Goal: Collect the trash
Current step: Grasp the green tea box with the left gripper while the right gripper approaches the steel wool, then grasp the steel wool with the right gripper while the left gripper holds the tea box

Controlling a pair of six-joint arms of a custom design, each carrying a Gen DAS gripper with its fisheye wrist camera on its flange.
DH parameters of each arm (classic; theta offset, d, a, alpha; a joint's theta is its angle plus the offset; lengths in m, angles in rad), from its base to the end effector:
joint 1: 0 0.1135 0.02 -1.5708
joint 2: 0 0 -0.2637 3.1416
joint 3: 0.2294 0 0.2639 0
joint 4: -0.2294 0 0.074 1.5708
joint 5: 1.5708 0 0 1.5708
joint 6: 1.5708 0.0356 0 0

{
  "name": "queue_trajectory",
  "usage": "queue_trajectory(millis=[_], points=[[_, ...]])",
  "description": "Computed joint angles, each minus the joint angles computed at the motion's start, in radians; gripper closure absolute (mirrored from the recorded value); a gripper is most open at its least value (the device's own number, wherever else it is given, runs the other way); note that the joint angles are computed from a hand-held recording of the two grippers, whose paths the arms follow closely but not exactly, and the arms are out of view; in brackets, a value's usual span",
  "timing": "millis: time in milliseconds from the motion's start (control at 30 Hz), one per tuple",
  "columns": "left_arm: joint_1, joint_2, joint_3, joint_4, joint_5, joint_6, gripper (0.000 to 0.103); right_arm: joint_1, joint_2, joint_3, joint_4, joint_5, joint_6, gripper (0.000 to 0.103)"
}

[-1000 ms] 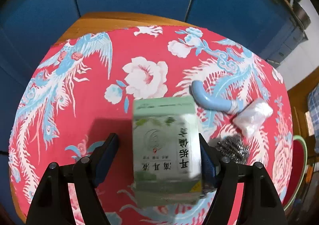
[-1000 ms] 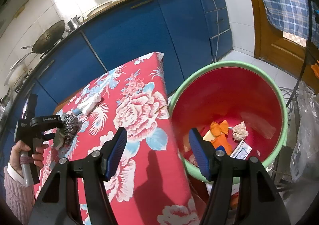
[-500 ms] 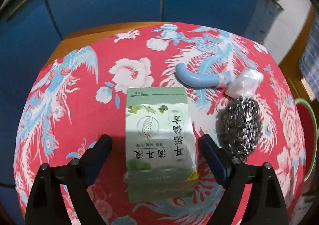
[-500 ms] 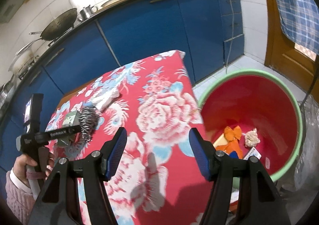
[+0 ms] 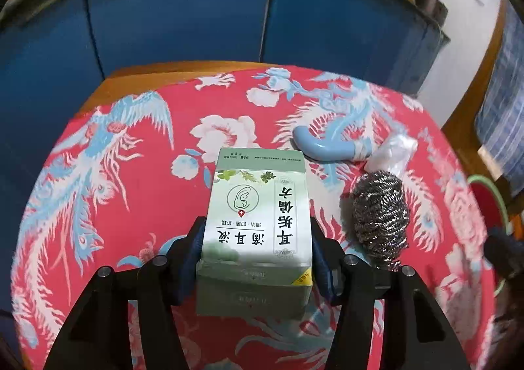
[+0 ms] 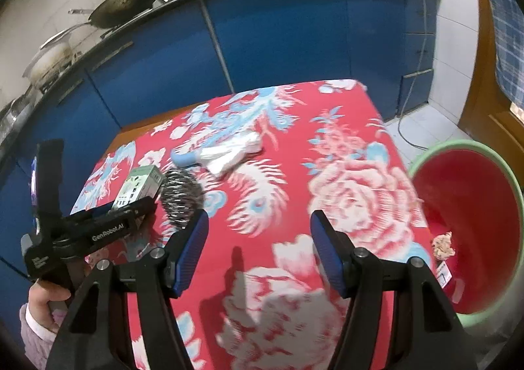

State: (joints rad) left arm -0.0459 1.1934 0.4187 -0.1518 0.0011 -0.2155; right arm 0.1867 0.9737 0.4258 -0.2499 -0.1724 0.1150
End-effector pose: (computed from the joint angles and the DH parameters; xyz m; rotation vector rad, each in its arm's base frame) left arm 0.2141 -0.0099 0.1341 -0.2113 2.4918 -0.1102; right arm 0.1939 0.0428 0.1709 -0.1689 2.3751 0.3488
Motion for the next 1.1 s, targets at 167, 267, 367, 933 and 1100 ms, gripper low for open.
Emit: queue_trajectory(millis=[167, 267, 367, 933, 1100], points=[[0.074, -0.174, -0.05, -0.06, 0.041, 0.016, 0.043, 0.11, 0.08, 0.029, 0.05, 0.062, 0.039, 0.037], [0.111, -0.274, -0.061, -0.128, 0.045, 0.029, 0.043, 0.18, 0.143, 0.05, 0.088, 0.094, 0.062, 0.037], [0.158, -0.324, -0.075, -0.155, 0.068, 0.036, 0.043, 0.239, 0.209, 0.074, 0.124, 0.121, 0.08, 0.037], [0.265, -0.465, -0.109, -0.259, 0.122, 0.062, 0.043, 0.313, 0.437, 0.149, 0.225, 0.15, 0.123, 0.067], [0.195, -0.509, -0.102, -0.296, 0.088, 0.027, 0.043, 0.269, 0.311, 0.089, 0.187, 0.102, 0.118, 0.067]])
